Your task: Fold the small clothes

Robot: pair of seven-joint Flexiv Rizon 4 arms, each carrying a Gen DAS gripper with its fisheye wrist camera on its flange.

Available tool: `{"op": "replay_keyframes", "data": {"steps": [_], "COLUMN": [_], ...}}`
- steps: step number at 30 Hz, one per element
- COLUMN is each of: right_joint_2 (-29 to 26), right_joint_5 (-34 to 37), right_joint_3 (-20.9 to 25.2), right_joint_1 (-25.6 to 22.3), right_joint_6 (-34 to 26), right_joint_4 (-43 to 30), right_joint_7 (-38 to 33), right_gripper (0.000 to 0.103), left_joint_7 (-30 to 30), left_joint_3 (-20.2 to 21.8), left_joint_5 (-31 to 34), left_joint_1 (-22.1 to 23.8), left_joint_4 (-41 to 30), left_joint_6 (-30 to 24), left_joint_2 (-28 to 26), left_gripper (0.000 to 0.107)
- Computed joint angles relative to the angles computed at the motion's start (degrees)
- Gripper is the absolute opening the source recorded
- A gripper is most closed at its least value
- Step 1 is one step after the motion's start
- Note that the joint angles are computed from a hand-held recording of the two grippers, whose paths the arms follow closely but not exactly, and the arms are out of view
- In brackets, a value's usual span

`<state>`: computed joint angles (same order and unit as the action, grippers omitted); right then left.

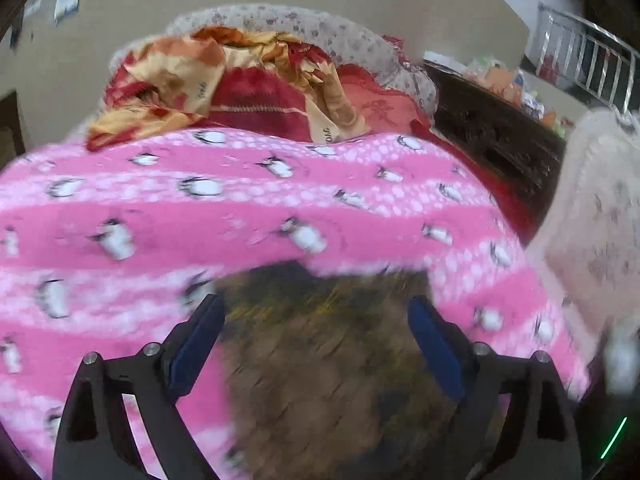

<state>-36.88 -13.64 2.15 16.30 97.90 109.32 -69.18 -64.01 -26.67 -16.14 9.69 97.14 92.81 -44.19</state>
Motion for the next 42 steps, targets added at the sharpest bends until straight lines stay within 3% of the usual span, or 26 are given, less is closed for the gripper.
{"op": "replay_keyframes", "data": {"steps": [1,3,5,6,8,9,12,13,15,16,18,20,21,22,23,24,25,26,28,29,30,31,33,35,39,42], "right_joint_2": [2.14,4.68,7.24,8.13,9.46,9.76,8.73,7.81,4.69,3.50,1.68,0.50,0.81,1.28,1.34,0.26,-1.95,-5.42,-12.58,-15.86,-19.43,-22.99,-28.84,-31.55,-36.67,-39.30], "right_joint_5": [1.77,1.61,4.08,3.88,4.16,3.97,2.91,2.87,3.24,5.06,12.08,15.38,11.43,6.88,3.80,-0.36,-2.04,-3.83,-7.17,-7.04,-6.48,-5.88,-4.52,-5.24,-4.98,-2.62], "right_joint_3": [-4.07,-6.60,-7.04,-10.06,-12.80,-11.37,-1.90,-1.62,0.64,4.53,13.86,21.80,23.22,22.77,23.14,25.38,29.48,34.14,42.39,45.26,48.65,52.11,58.58,61.43,65.14,68.44], "right_joint_1": [2.85,3.75,4.58,7.39,10.73,10.01,2.75,2.68,0.17,-3.48,-11.48,-19.10,-21.73,-22.82,-24.53,-27.85,-31.85,-35.85,-42.24,-43.93,-45.75,-47.59,-50.65,-51.87,-50.46,-50.91], "right_joint_6": [1.40,4.03,4.43,4.71,3.69,2.80,2.22,1.33,2.16,4.74,0.29,-1.91,-1.68,0.22,2.25,2.72,2.11,0.85,-4.76,-8.33,-12.75,-14.04,-17.47,-20.53,-25.91,-29.20], "right_joint_4": [2.42,5.65,7.89,9.31,11.02,11.26,11.35,11.19,10.86,10.55,7.09,4.73,5.34,6.39,6.62,6.04,4.51,2.17,-2.50,-5.13,-7.88,-9.49,-12.89,-14.79,-22.14,-24.96], "right_joint_7": [1.42,3.64,0.54,0.58,-0.79,-1.06,-1.57,-1.31,-1.43,-3.55,-5.20,-6.95,-5.34,-2.71,-1.34,1.04,1.06,1.02,0.09,-0.92,-1.88,-4.18,-11.33,-12.98,-20.06,-23.47], "right_gripper": [0.082,0.082,0.080,0.074,0.062,0.053,0.048,0.048,0.051,0.055,0.078,0.076,0.076,0.076,0.077,0.078,0.080,0.084,0.084,0.084,0.085,0.086,0.087,0.087,0.086,0.084], "left_joint_7": [-1.86,-3.20,-4.50,-5.45,-8.07,-9.10,-10.26,-10.75,-9.73,-8.82,-9.03,-8.81,-8.70,-10.18,-12.46,-16.65,-17.39,-18.64,-17.56,-14.72,-14.13,-13.32,-6.90,-4.94,-2.93,-1.29], "left_joint_3": [-2.31,-9.73,-16.72,-18.55,-17.51,-15.74,-6.46,-6.42,-10.94,-12.12,-12.65,-14.77,-15.26,-14.94,-13.33,-10.71,-9.34,-9.84,-15.34,-16.81,-16.50,-16.81,-17.48,-20.77,-25.46,-28.77], "left_joint_5": [3.62,8.12,9.80,11.10,14.14,14.56,14.28,12.97,13.59,12.41,12.02,11.56,10.92,12.20,14.05,17.94,18.17,19.21,18.78,15.34,14.50,16.09,12.78,13.77,9.14,6.51], "left_joint_1": [3.28,11.26,17.52,19.10,18.48,16.95,9.58,9.83,14.19,15.11,15.66,17.80,18.43,18.67,18.04,16.92,16.11,16.84,20.82,21.40,20.80,20.91,20.00,21.72,23.51,26.35], "left_joint_4": [3.47,10.74,17.19,19.88,22.63,23.79,25.22,25.38,26.72,26.75,26.04,25.88,25.95,25.45,24.39,22.54,20.97,18.53,13.47,11.88,10.47,10.55,10.48,9.06,6.90,8.77], "left_joint_6": [1.48,4.50,7.80,9.10,10.42,11.17,10.25,9.32,12.05,10.72,7.96,6.71,7.13,8.55,9.86,10.96,11.81,9.15,-0.47,-4.50,-6.11,-4.06,-5.19,-8.05,-9.75,-9.70], "left_joint_2": [0.87,1.59,1.18,1.28,2.43,3.32,5.54,4.16,1.65,1.79,2.49,3.06,3.82,3.86,4.28,4.16,3.42,1.83,-3.95,-5.78,-7.19,-7.84,-7.83,-10.33,-14.66,-15.98], "left_gripper": [0.092,0.087,0.051,0.044,0.005,0.003,0.003,0.003,0.002,0.002,0.002,0.003,0.009,0.035,0.070,0.078,0.078,0.078,0.078,0.078,0.078,0.081,0.085,0.085,0.085,0.067]}}
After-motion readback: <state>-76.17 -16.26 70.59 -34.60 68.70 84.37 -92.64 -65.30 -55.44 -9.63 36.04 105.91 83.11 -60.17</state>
